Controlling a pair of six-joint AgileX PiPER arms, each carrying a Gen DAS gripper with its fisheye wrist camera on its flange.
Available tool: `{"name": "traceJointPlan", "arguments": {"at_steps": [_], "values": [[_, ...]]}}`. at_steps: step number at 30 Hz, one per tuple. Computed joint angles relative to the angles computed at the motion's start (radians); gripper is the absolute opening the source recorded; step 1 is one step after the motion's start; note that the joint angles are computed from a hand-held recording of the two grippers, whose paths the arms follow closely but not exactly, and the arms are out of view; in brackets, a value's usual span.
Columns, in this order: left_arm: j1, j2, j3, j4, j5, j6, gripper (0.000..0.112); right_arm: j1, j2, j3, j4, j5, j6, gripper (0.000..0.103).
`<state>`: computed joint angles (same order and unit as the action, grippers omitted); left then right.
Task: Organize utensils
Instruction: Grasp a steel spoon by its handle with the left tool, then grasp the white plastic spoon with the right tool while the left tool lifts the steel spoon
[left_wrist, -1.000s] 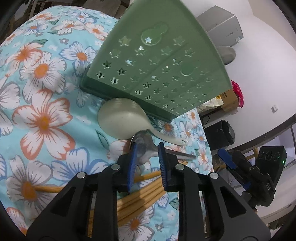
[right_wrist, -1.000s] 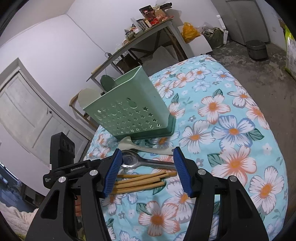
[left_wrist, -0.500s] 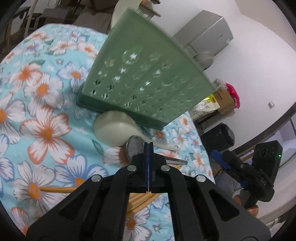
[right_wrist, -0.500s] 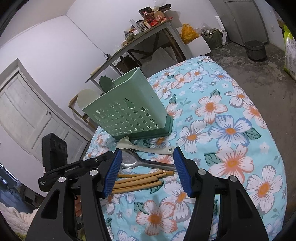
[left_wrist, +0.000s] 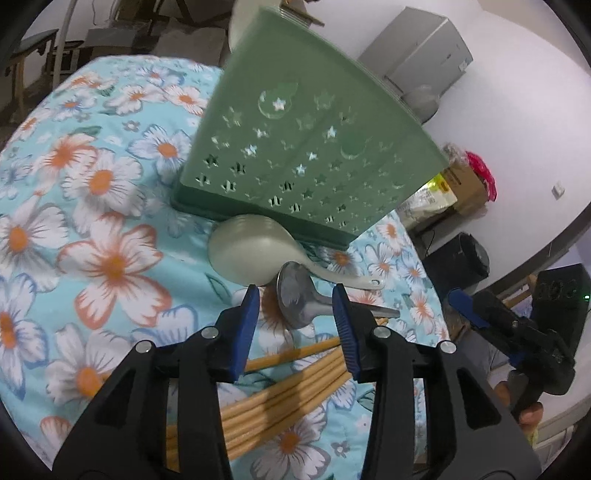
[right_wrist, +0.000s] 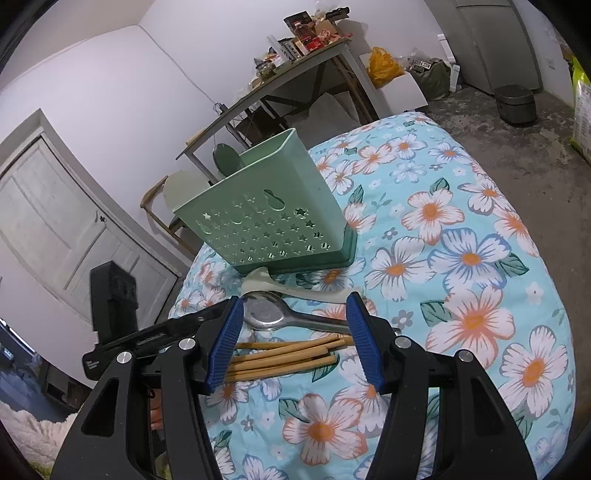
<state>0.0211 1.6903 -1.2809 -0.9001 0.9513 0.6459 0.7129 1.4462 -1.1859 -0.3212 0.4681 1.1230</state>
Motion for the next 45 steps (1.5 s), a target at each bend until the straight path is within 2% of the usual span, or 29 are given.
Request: {"name": "traceJointPlan", "arguments": {"at_steps": [5, 9, 19, 26, 29, 32, 36, 39, 45], "values": [[-0.002, 0.086, -0.053, -0.011, 0.042, -0.041, 0.023, 0.003, -0.005, 0.001, -0.017, 0.008, 0.017, 0.057], [0.008, 0.107, -0.044, -0.047, 0.041, -0.033, 0.005, -0.005, -0.007, 0.012, -0.012, 0.005, 0.022, 0.057], [0.05, -0.01, 0.012, -0.088, 0.046, 0.013, 0.001, 0.016, 0.005, -0.021, -0.077, 0.051, 0.061, 0.057], [0.193, -0.15, 0.042, -0.054, 0.083, 0.015, 0.001, 0.037, 0.063, -0.109, -0.102, 0.121, 0.003, 0.057], [0.277, -0.19, 0.044, -0.06, 0.103, 0.013, 0.001, 0.057, 0.129, -0.198, -0.113, 0.18, -0.07, 0.057], [0.35, -0.212, 0.039, -0.073, 0.119, 0.024, 0.001, 0.092, 0.231, -0.338, -0.143, 0.288, -0.17, 0.057], [0.418, -0.233, 0.034, -0.093, 0.118, 0.025, 0.001, 0.162, 0.426, -0.594, -0.242, 0.492, -0.378, 0.056], [0.452, -0.237, 0.018, -0.087, 0.106, 0.021, 0.001, 0.209, 0.569, -0.757, -0.34, 0.626, -0.54, 0.05], [0.512, -0.224, 0.015, -0.102, 0.108, 0.034, 0.001, 0.223, 0.726, -0.941, -0.359, 0.732, -0.755, 0.039]]}}
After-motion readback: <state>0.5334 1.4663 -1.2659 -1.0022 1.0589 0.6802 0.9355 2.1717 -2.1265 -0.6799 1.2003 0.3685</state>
